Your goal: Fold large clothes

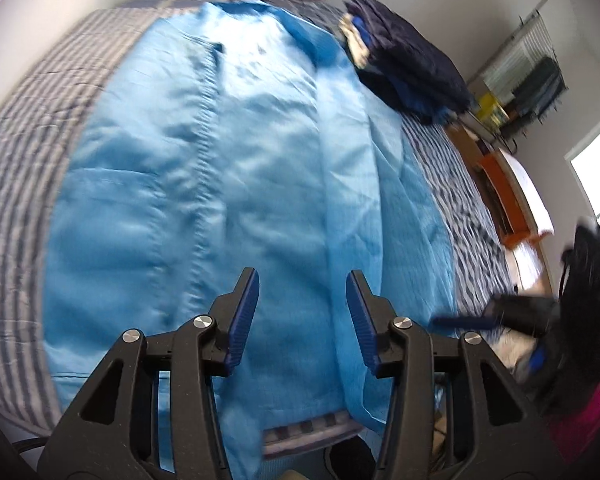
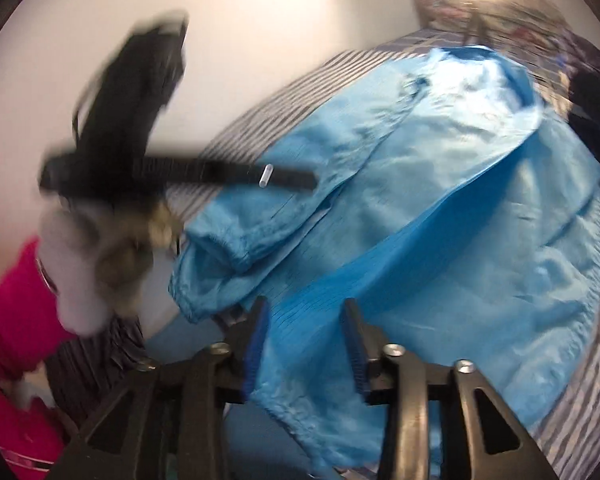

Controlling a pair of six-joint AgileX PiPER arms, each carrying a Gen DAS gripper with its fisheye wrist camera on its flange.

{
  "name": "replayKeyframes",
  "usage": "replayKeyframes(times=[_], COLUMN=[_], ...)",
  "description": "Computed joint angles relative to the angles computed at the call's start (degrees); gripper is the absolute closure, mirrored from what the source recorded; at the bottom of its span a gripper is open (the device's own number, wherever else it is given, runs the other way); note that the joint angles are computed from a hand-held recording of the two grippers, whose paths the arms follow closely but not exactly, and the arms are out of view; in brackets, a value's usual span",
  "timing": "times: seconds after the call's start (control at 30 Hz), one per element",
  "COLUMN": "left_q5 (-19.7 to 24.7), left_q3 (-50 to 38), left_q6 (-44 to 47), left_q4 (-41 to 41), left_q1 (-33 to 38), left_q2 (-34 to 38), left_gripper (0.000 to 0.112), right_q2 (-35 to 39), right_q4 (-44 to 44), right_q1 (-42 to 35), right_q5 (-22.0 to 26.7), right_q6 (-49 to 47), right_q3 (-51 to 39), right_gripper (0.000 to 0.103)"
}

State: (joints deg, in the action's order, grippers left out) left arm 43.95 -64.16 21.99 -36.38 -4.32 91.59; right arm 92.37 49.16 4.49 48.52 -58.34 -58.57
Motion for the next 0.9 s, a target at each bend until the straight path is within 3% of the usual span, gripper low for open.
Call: replayKeyframes(times=[0.2,0.3,0.63,0.77,0.9], left_q5=[-1.49,-3.38,-2.73,-3.09,-2.97], left_q3=[-1.64,-3.78,-16.46,-18.9,-20.83], left_q6=[-3.0,-8.38,-23.01,-23.29,-22.24], left_q4=[4.74,12.03,33.6,34.98,33.73], left_q1=[-6.92,-11.84,-21.95,-21.85,-20.41], left_q2=[1.12,2.58,14.01,16.74,18.87], left_gripper=[0.066,0.066,0.065,0.067,0.105], right_q2=[4.28,8.45,31.64,40.13,47.24], right_q4=[3.8,3.82,-0.07,-2.48,-6.42], right_q1=[-11.31,-14.56,-19.41,-18.26,-16.8], right_q5=[3.54,3.92,7.89,9.21,10.45], right_q6=[1.49,4.82,25.18,32.95,39.73], right_q3=[-5.94,-11.19,-39.48,-51.2,-61.64], right_gripper=[0.057,0.057,0.056,0.056,0.056])
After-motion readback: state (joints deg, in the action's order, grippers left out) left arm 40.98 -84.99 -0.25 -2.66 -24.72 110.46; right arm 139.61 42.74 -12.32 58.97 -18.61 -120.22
